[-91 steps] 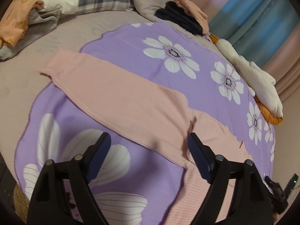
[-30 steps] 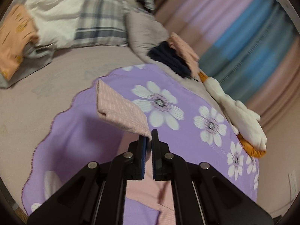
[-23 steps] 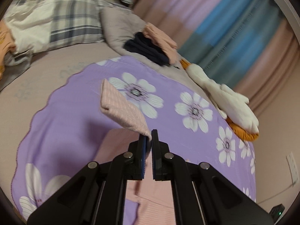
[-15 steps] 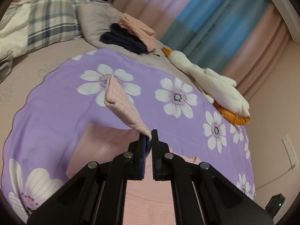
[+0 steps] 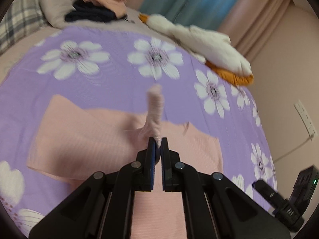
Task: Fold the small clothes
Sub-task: 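Fold the held sleeve across the sweater body and release with the left tool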
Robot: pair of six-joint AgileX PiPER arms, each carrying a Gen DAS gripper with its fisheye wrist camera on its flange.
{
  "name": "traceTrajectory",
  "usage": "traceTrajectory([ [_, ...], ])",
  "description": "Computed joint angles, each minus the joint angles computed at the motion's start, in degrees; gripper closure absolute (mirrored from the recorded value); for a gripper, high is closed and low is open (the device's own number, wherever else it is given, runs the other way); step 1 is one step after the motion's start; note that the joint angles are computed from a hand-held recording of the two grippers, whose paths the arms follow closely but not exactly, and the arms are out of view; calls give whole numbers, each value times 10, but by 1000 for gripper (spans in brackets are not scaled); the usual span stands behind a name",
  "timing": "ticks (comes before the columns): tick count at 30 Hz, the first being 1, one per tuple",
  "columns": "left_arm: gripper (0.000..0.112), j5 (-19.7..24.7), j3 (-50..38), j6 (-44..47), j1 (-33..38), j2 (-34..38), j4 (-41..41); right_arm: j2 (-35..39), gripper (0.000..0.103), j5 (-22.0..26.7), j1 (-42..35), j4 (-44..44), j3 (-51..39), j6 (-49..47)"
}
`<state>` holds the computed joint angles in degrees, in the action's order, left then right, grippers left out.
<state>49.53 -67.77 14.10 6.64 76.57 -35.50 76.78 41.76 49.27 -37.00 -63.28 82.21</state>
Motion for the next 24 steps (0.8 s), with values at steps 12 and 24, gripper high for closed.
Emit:
traceTrajectory([
  [12,109,-41,59,-37,-88,46,52,3,7,-13,-29,48,10,-34],
  [24,105,-38,79,-23,-79,62,29,22,7,-22,-38,85,2,-70],
])
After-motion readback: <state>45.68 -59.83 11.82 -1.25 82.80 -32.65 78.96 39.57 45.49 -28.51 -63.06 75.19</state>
